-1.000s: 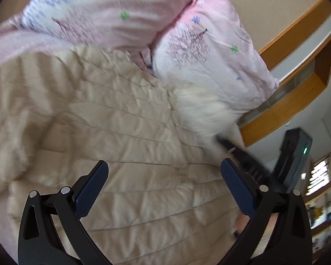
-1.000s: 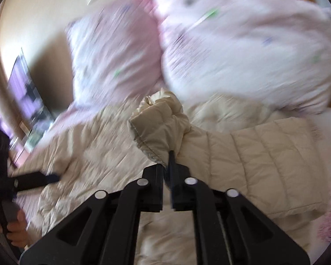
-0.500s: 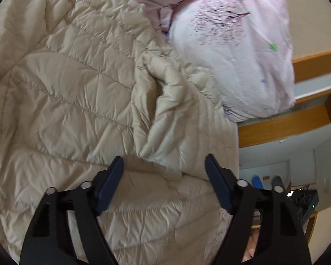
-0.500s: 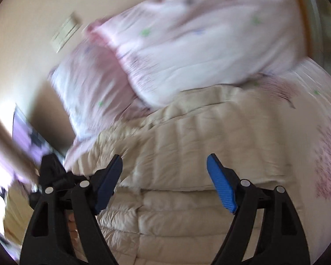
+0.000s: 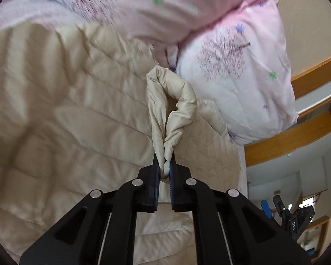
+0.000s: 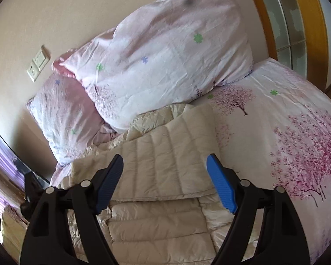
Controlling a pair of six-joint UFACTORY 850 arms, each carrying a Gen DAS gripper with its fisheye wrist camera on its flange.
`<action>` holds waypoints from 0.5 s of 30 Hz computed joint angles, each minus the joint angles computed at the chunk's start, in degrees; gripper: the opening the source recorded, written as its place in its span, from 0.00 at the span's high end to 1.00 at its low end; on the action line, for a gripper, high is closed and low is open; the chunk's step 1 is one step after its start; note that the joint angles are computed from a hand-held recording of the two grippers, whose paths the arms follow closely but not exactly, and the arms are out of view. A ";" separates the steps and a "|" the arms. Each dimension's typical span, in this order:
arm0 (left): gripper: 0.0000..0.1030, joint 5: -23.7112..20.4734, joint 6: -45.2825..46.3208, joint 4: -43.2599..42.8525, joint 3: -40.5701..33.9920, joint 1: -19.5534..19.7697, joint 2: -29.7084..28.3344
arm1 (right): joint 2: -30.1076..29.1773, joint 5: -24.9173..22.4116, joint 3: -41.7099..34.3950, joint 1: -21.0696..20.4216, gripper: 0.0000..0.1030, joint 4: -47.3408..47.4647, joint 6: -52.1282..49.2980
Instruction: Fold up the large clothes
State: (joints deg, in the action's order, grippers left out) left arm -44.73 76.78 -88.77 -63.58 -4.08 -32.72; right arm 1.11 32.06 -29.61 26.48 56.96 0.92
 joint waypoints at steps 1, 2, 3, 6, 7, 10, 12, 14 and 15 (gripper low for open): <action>0.94 0.56 0.32 0.06 0.19 0.38 0.22 | -1.07 -0.65 -0.79 -0.04 0.28 0.00 -0.42; 0.94 1.28 0.23 0.43 0.21 0.60 0.26 | -1.86 -1.51 -1.40 -0.29 0.31 -0.27 -0.47; 0.94 2.07 -0.39 1.29 0.20 0.83 0.13 | -2.84 -2.79 -2.14 -0.74 0.35 -0.85 -0.29; 0.94 3.12 -2.03 2.89 0.20 0.92 -0.49 | -6.65 -7.74 -4.73 -3.01 0.47 -5.21 2.64; 0.94 3.25 -2.06 3.01 0.40 0.97 -0.49 | -8.30 -9.82 -5.73 -4.14 0.48 -8.95 6.05; 0.94 4.01 -1.89 3.17 0.74 0.87 -0.44 | -12.06 -13.38 -8.02 -6.23 0.49 -14.26 11.79; 0.94 5.11 -1.72 2.90 0.89 0.62 -0.63 | -13.95 -14.69 -9.11 -6.93 0.49 -10.00 9.26; 0.94 5.92 -1.76 2.84 0.73 0.60 -1.03 | -15.47 -16.30 -9.62 -7.84 0.52 -5.04 7.25; 0.94 6.05 -2.57 3.52 0.35 0.57 -1.54 | -16.09 -17.51 -9.78 -8.41 0.52 -5.62 8.52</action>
